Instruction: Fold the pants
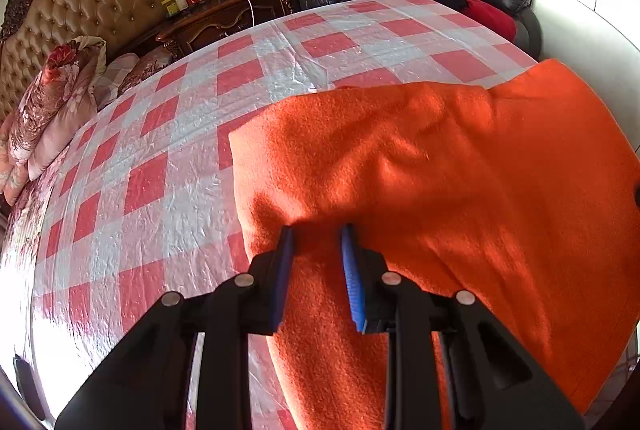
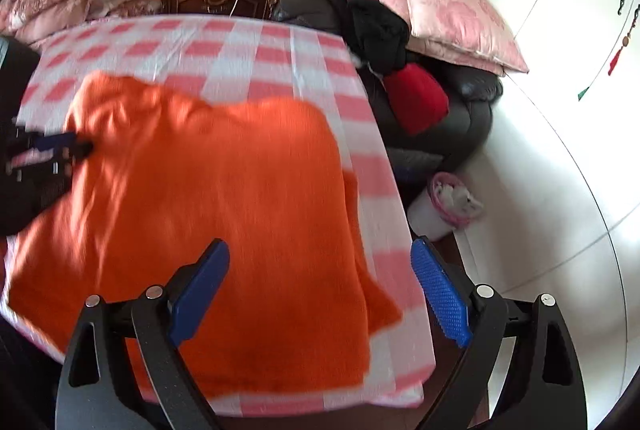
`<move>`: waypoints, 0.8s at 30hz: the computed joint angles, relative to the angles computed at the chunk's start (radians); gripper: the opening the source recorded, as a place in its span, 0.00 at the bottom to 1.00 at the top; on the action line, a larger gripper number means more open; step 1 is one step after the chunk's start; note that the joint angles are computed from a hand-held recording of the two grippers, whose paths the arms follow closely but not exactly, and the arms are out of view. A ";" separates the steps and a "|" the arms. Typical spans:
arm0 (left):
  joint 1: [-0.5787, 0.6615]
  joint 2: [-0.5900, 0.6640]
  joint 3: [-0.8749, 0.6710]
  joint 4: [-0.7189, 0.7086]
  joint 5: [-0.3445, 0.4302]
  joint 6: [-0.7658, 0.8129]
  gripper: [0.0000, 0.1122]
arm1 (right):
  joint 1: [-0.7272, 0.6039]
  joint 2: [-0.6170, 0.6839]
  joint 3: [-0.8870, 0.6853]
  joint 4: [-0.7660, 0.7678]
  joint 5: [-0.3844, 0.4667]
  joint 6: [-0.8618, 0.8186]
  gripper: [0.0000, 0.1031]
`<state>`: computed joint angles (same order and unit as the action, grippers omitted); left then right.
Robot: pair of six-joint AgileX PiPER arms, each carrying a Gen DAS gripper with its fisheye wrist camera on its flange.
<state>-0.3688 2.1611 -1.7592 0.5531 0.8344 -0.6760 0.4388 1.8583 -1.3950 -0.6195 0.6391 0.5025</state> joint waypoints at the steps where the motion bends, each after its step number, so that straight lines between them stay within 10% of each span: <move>1: 0.000 0.002 -0.002 0.001 0.001 -0.001 0.23 | -0.002 0.022 -0.039 0.010 0.008 -0.012 0.86; 5: 0.000 -0.018 -0.014 -0.047 0.039 0.017 0.27 | 0.001 0.186 -0.285 0.043 0.079 -0.080 0.86; 7: -0.005 -0.075 0.027 -0.076 0.029 0.006 0.50 | -0.001 0.230 -0.362 0.025 0.155 -0.053 0.85; 14: -0.141 -0.207 0.059 -0.113 0.113 -0.028 0.90 | -0.076 -0.038 -0.074 0.145 0.095 -0.033 0.86; 24: -0.319 -0.182 -0.059 -0.001 0.365 -0.156 0.90 | -0.166 -0.270 0.156 0.286 0.099 -0.104 0.86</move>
